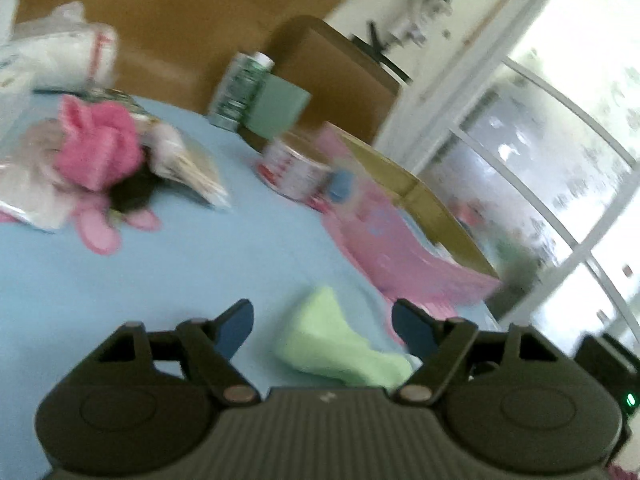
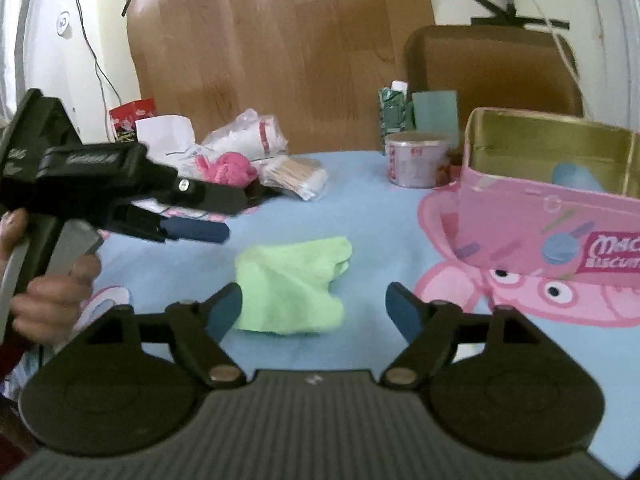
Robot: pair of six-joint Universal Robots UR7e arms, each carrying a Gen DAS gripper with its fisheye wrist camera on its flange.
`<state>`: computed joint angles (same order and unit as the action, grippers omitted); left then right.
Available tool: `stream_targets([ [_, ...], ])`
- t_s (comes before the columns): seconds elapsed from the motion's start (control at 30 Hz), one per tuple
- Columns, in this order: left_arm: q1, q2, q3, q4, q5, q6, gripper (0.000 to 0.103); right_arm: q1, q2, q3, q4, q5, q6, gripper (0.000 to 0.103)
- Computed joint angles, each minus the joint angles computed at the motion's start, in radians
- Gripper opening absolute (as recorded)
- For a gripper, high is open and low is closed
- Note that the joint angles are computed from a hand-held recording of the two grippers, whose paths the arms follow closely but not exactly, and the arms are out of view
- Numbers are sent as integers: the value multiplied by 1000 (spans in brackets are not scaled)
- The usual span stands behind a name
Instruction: Organize soft objects
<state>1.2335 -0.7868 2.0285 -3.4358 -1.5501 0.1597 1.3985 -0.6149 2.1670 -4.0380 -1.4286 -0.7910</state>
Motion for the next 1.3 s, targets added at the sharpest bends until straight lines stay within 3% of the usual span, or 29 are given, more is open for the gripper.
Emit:
stream_targets([
  [0.03, -15, 4, 1, 9, 21, 5, 78, -6, -15, 1, 38, 12, -2, 82],
  [0.1, -54, 20, -7, 49, 125, 1, 67, -2, -18, -16, 102, 7, -11, 76],
  [0.13, -64, 32, -14, 70, 167, -6, 57, -3, -17, -12, 119, 3, -29, 55],
  [0.17, -66, 42, -10, 48, 171, 5, 55, -6, -7, -13, 106, 0, -54, 38],
  [0.2, -69, 45, -9, 47, 172, 9, 52, 2, 23, -23, 50, -17, -87, 29],
  [0.23, -68, 43, -14, 76, 150, 3, 43, 2, 32, -25, 32, -16, -110, 11],
  [0.27, -61, 37, -22, 114, 115, -8, 38, -3, 26, -23, 47, 0, -108, 10],
  [0.5, -120, 74, -119, 118, -14, 42, 38, -38, 58, -32, -269, 112, -88, 10],
  [0.57, -148, 109, -180, 135, -32, 67, 43, -41, 45, -54, -329, 116, -74, 10],
  [0.63, -175, 163, -256, 151, -31, 100, 45, -40, 11, -90, -322, 86, -36, 10],
  [0.73, -206, 262, -373, 177, 45, 112, 65, -46, -34, -161, -217, 22, 42, 15],
  [0.8, -222, 295, -401, 167, 136, 83, 68, -41, -53, -225, -94, -74, 68, 40],
  [0.83, -216, 294, -399, 164, 136, 68, 68, -35, -52, -250, -61, -123, 83, 62],
  [0.87, -205, 281, -381, 150, 111, 60, 69, -37, -47, -266, -70, -148, 109, 63],
  [0.93, -179, 240, -316, 73, 78, 64, 75, -65, -46, -245, -145, -98, 162, 63],
  [1.0, -152, 191, -238, -24, 86, 76, 79, -80, -42, -228, -226, -55, 222, 63],
  [1.1, -96, 113, -147, -88, 128, 76, 79, -77, -45, -206, -256, -13, 265, 63],
  [1.2, -52, 52, -62, -191, 221, 93, 78, -41, -43, -190, -188, 45, 204, 63],
  [1.3, -6, 25, -23, -305, 268, 65, 78, 19, -27, -214, -12, 69, 88, 63],
])
